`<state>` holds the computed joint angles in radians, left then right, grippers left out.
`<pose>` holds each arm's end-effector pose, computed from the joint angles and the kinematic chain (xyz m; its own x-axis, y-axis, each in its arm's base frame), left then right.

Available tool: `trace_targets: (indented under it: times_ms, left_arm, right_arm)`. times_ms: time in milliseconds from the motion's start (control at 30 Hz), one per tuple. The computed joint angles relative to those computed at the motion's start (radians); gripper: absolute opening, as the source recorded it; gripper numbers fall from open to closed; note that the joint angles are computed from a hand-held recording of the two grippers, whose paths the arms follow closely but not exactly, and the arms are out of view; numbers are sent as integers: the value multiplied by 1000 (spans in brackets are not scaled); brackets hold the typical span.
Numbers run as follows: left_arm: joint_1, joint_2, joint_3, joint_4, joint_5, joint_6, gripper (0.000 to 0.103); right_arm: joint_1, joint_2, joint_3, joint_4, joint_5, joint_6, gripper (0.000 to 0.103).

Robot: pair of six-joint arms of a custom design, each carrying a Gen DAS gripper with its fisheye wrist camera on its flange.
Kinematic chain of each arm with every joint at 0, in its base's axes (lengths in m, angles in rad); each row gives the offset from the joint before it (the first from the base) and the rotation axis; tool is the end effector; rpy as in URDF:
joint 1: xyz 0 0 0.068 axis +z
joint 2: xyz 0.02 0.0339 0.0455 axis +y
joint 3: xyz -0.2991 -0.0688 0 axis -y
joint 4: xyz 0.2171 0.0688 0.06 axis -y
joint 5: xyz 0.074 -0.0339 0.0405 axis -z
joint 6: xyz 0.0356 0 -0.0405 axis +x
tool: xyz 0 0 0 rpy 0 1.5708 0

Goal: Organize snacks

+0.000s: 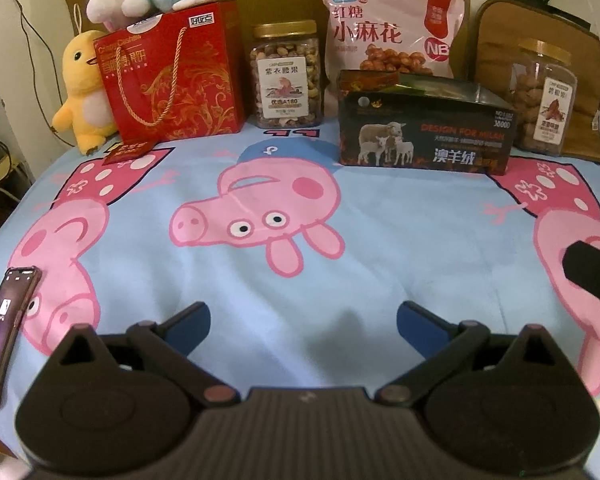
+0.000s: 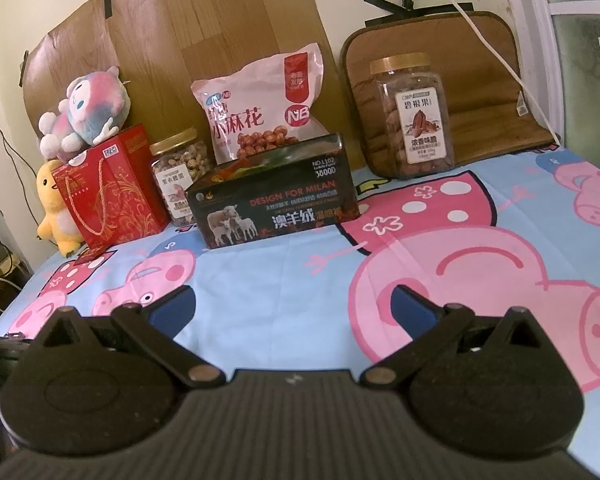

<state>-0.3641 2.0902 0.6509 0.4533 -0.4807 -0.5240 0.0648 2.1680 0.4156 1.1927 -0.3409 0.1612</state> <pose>0.2999 -0.0967 0.0778 -0.7133 -0.2030 -0.6709 -0.3230 0.9446 0.0576 0.2977 0.0312 0.0794 -0.5781 0.1141 -0.8079 -0.2543 0.9157 0.3112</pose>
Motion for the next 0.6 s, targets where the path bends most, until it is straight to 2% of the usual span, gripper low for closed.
trace_targets:
  times_ms: [167,600]
  left_arm:
    - [2,-5,-10,17,16,5,103]
    - [0,-9,6,-24,45,12,103]
  right_arm:
    - [-2,2,-4,9,0,2,103]
    - [-7,1,-8,15,-3,3,103]
